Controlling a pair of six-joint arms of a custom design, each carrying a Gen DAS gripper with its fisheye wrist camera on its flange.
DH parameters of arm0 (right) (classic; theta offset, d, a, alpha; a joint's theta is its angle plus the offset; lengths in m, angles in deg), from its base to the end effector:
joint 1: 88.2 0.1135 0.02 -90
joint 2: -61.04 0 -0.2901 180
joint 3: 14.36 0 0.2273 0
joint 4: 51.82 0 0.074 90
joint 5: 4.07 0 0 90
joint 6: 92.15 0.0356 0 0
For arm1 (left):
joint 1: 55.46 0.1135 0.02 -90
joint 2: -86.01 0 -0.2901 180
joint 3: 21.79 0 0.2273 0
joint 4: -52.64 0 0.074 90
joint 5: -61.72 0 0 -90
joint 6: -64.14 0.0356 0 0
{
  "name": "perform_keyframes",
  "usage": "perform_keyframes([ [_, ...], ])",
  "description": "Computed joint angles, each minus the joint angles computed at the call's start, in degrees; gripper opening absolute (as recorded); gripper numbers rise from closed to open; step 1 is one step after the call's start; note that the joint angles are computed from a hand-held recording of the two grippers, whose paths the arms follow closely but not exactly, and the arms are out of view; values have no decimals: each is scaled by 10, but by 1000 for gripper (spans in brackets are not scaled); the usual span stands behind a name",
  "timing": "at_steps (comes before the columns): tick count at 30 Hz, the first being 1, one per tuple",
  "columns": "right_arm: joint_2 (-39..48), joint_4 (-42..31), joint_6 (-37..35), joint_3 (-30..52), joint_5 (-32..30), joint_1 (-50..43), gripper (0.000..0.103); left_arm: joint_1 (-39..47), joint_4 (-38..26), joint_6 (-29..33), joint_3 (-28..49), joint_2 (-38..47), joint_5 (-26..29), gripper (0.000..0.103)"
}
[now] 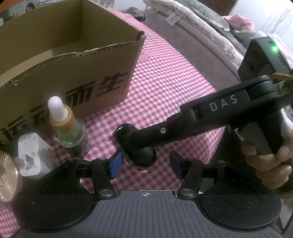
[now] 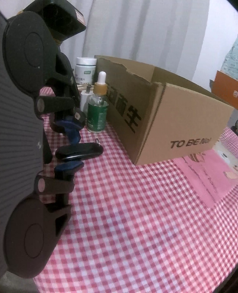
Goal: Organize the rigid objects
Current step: 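Return the right gripper and grasp the black oval cylinder beside the tape, then carry the black oval cylinder with the right gripper into the box and release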
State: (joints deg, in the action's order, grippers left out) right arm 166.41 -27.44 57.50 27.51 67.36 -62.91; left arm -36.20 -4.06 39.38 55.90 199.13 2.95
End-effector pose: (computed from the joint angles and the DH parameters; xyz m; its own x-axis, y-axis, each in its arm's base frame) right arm 0.2500 0.1307 0.1218 -0.8305 0.5123 -0.2186 0.1748 0.6123 0.7710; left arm 0.3037 0.0866 0.1442 -0.6678 0.5892 -0.4549 0.7309 0.6347 -0.2507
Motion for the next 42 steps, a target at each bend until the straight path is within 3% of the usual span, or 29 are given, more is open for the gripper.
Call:
perform_keyframes([
  [6,15,9,-15,6,1,-3,25,-5,18,-24,12,12,5,52],
  [12,31,60,4,2,-6,11,20,-2,14,-22,15,14,9,52],
  [16,41,7,-4,45,34,35,19,-7,31,-24,2,3,5,52],
  [19,61,23,12,55,45,47,18,-8,47,-24,-10,-3,2,49],
  [26,29,53,29,11,59,57,18,7,30,-1,-18,-25,20,49],
  [34,-124,-66,15,13,134,107,18,53,-55,49,2,-100,93,49],
  [38,-192,-171,-36,84,175,133,18,85,-109,66,61,-123,145,49],
  [42,-176,-245,-100,201,149,122,18,101,-153,34,173,-94,165,49],
])
